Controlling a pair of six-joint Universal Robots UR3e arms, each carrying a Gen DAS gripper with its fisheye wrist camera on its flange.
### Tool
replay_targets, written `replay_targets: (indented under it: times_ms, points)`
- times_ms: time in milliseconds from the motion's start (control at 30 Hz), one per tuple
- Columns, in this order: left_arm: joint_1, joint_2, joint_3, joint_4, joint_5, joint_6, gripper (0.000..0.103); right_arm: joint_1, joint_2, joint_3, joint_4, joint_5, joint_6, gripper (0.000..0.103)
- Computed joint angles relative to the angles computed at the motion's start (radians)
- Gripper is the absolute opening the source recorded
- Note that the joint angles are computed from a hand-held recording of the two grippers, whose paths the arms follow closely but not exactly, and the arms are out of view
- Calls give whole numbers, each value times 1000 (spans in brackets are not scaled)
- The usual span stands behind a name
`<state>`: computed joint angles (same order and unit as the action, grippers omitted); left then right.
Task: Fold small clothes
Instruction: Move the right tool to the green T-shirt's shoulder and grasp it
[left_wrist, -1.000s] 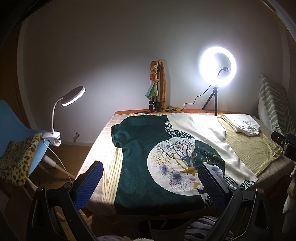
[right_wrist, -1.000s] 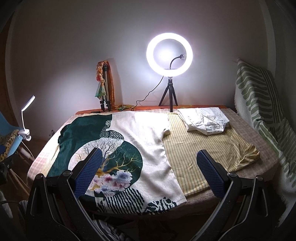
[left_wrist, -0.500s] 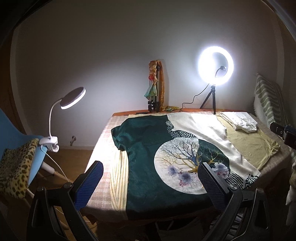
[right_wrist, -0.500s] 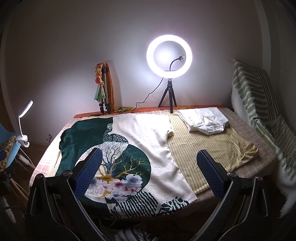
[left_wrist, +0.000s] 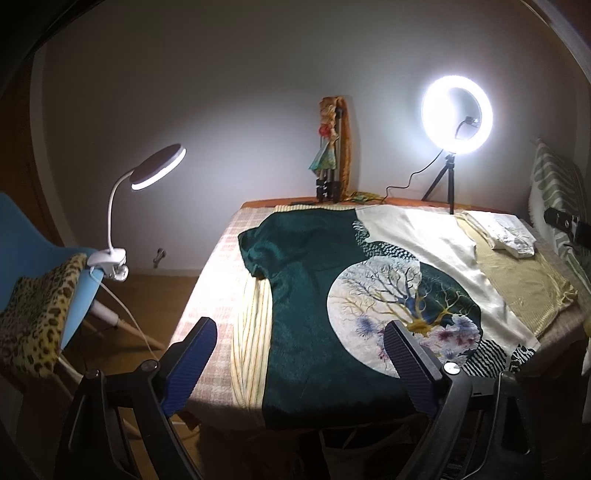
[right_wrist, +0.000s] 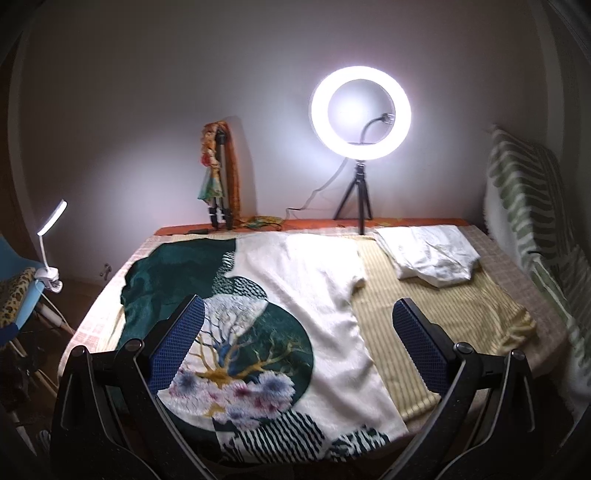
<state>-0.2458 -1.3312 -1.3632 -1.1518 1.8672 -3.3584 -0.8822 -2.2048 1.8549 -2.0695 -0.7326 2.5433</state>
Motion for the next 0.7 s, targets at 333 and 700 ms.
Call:
replay_targets:
  times_ms: [333, 700]
  points:
    - [12, 5, -52, 31, -11, -55, 82, 312, 310, -154, -191, -54, 13, 103]
    - [116, 112, -295, 23, -138, -166, 66, 626, 832, -635, -65, -116, 66, 103]
